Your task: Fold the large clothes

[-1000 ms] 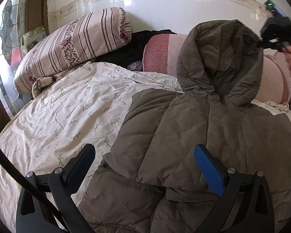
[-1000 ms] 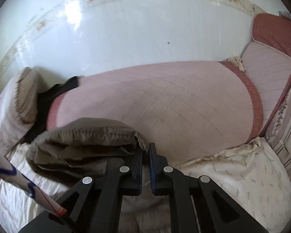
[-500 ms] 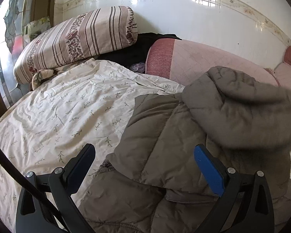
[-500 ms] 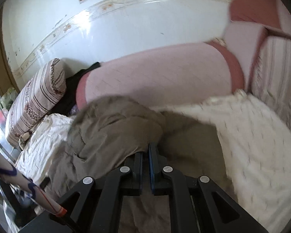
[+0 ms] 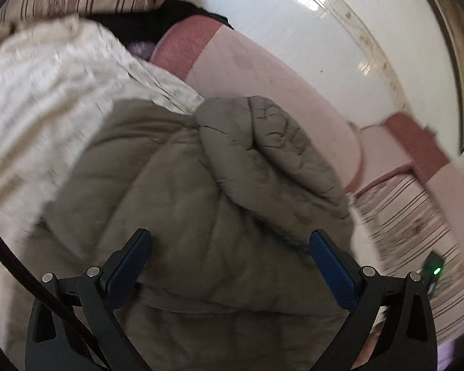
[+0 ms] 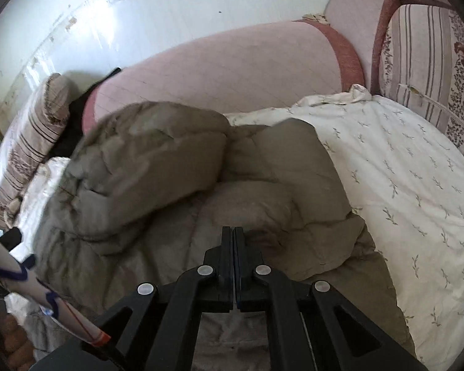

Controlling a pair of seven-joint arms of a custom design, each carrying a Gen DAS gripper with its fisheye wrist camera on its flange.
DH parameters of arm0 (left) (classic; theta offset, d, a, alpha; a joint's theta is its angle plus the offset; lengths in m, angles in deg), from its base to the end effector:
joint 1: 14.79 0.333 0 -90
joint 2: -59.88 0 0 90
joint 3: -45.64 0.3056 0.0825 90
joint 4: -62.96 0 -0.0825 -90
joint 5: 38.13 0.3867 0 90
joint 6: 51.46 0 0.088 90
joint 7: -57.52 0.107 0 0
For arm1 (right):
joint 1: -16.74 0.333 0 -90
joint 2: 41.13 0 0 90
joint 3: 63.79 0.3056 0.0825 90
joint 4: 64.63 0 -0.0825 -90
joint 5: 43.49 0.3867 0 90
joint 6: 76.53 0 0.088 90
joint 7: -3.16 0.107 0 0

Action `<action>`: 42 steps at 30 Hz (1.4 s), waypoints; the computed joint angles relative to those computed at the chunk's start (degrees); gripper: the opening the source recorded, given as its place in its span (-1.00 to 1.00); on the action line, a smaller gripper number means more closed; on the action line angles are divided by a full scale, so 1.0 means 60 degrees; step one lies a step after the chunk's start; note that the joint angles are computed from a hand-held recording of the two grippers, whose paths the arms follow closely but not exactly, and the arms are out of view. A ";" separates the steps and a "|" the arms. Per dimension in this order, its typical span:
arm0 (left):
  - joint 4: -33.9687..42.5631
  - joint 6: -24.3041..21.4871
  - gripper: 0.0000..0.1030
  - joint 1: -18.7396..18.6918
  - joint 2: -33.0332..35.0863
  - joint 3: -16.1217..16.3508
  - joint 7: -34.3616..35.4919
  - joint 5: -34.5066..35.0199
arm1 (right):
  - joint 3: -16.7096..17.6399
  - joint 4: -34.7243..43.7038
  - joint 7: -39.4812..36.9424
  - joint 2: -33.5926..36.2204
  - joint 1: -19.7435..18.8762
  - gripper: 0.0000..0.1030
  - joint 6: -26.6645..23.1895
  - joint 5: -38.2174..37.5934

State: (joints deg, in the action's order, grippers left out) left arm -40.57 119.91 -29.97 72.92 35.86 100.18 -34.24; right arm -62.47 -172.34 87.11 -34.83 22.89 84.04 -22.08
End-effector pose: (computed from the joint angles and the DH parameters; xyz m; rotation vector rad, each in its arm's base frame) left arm 0.6093 -0.2776 0.5252 -2.1827 1.5219 -1.3670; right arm 0.6361 0.0654 0.5330 -1.6034 1.7120 -0.4628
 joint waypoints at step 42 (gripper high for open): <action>0.1950 -0.4245 -0.59 -0.1638 0.0413 0.0868 -0.2224 0.4668 | 0.0121 -0.0410 -0.2116 -0.0833 0.0312 -0.82 -0.0583 0.2941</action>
State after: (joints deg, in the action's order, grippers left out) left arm -28.87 94.44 -39.80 75.40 41.07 86.83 -6.24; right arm -61.75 -174.79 74.41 -39.82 24.76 80.55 -4.43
